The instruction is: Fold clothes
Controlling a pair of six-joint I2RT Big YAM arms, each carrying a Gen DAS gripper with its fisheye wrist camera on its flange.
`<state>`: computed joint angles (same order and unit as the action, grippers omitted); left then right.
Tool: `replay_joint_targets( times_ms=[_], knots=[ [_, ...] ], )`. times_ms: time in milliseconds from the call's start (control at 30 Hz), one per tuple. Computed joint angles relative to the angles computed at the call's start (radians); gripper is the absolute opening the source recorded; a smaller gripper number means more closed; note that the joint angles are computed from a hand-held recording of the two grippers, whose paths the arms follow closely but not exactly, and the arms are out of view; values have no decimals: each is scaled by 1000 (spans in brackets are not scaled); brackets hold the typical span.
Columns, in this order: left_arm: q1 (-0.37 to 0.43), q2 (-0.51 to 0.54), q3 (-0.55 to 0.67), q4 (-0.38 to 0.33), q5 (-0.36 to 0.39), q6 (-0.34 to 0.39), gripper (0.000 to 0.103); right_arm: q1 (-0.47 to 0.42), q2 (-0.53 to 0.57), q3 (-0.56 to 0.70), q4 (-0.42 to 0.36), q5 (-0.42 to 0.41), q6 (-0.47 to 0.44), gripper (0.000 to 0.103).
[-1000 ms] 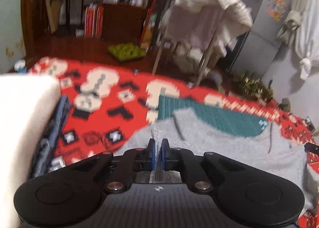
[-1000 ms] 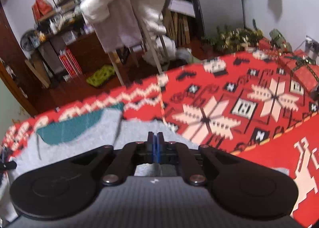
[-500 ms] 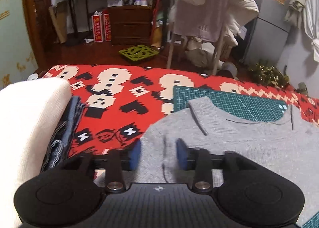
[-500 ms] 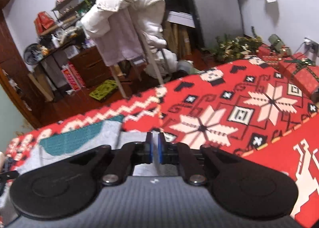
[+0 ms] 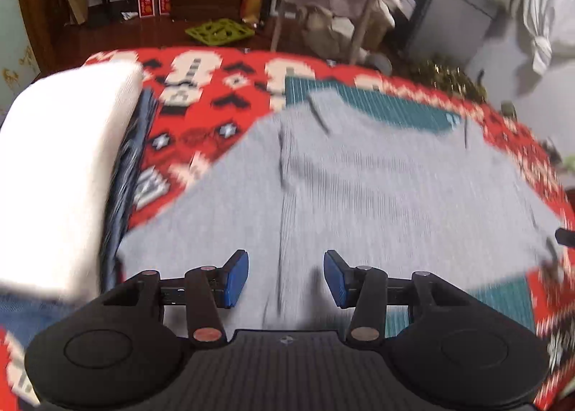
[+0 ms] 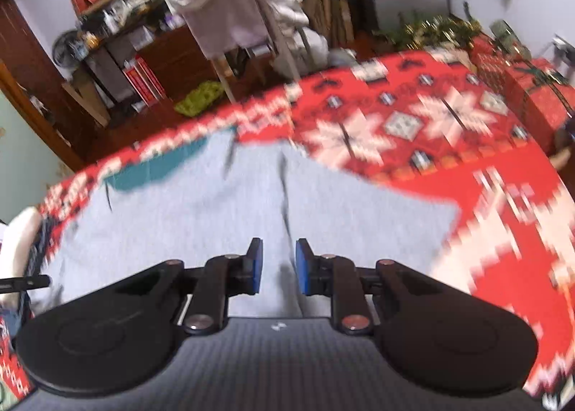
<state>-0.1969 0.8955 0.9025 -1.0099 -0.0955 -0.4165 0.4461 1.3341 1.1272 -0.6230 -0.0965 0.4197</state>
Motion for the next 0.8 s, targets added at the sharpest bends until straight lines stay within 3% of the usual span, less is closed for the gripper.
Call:
replay_joint_targets(
  times_ms=[100,200,400,567,600,633,700,800],
  knots=[
    [13,-66,-34,-22,24,-34,45,-5,-44,-47,-33,-5,38,24],
    [64,-103,-63,28,80,-81,45,-2,-64,-71,-21,-15,53,24],
    [66,-73,-68,45,76,-88,42,5,-56,-78,1,-28,76,24],
    [54,-39,-67,56,103,-56,28,3,-31,-67,-1,-30,72,23],
    [49,-32,-66,58,104,-51,22,1,-27,-66,2,-36,74,21],
    [47,-29,-65,57,104,-47,8,-2,-22,-66,4,-41,76,15],
    [50,-43,-63,49,105,-39,6,-3,-16,-64,4,-48,77,4],
    [55,-63,-59,38,106,-28,6,-4,-18,-65,-11,-54,76,3]
  ],
)
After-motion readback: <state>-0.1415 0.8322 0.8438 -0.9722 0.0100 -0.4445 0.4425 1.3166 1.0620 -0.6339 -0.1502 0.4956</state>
